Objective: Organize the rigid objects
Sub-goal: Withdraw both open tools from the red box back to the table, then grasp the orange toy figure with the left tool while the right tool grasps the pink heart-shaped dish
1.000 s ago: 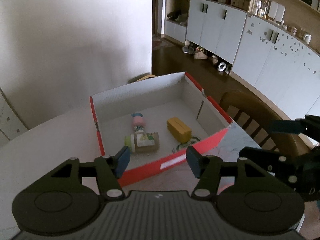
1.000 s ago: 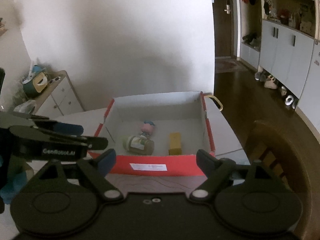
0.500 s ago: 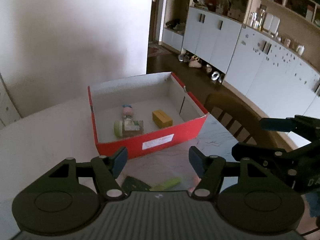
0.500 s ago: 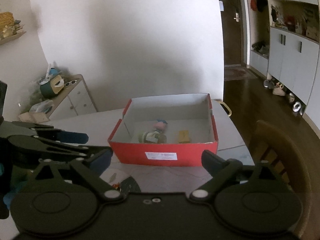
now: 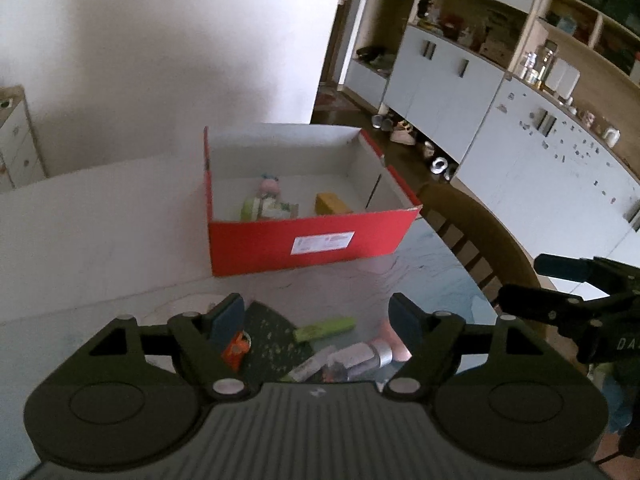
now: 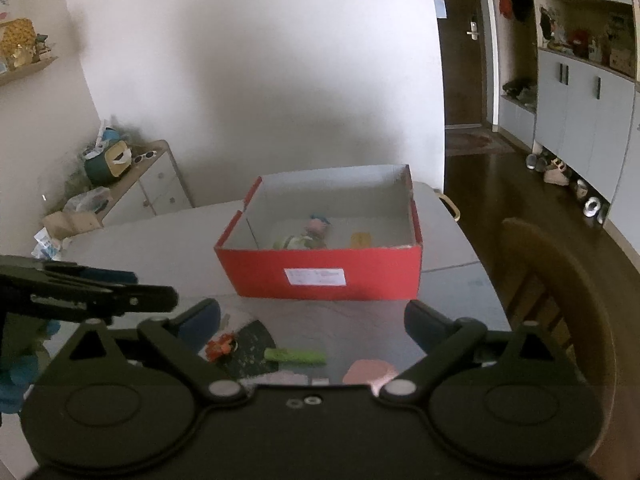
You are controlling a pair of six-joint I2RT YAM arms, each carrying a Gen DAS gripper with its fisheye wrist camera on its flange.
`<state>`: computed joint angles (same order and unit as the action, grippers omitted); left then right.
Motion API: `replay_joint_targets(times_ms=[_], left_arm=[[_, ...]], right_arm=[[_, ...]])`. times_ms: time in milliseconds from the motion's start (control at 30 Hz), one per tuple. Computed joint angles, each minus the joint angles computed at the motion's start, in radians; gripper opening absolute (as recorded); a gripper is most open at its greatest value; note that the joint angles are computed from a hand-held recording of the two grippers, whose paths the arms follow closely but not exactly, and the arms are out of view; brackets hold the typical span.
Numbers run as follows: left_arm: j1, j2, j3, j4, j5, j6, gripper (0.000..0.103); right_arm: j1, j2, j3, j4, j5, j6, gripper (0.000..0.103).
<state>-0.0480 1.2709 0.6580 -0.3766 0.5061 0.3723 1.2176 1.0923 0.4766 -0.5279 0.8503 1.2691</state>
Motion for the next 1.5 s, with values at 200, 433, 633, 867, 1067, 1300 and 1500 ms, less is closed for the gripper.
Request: replay_joint_targets(times_ms=[200, 433, 633, 867, 1067, 1300, 1500], left_arm=[[0.071, 0.015, -0.078, 0.071, 0.013, 0.02, 0.079], [0.122, 0.139, -0.126, 0.159, -0.02, 0.063, 0.079], [0.142, 0.252, -0.158, 0.307, -0.042, 0.097, 0.079], [0.144, 0.45, -0.129, 0.466, -0.049, 0.108, 0.079], [0.123, 0.607, -0.073, 0.556, -0.051, 0.099, 0.079], [0.071, 0.768, 0.011, 0.628, -0.125, 0.045, 0.079], [0.048, 0.818, 0.019, 0.706, -0.137, 0.068, 0.079]], right_arm=[[0.055, 0.05, -0.039, -0.017, 0.024, 0.123, 0.102], [0.056, 0.176, -0.095, 0.074, -0.014, 0.203, 0.1], [-0.004, 0.266, -0.139, 0.226, -0.078, 0.159, 0.098], [-0.102, 0.385, -0.17, 0.42, -0.151, 0.078, 0.093], [-0.218, 0.49, -0.183, 0.579, -0.221, -0.03, 0.09], [-0.382, 0.653, -0.186, 0.774, -0.329, -0.121, 0.085], [-0.447, 0.723, -0.166, 0.836, -0.367, -0.169, 0.079]])
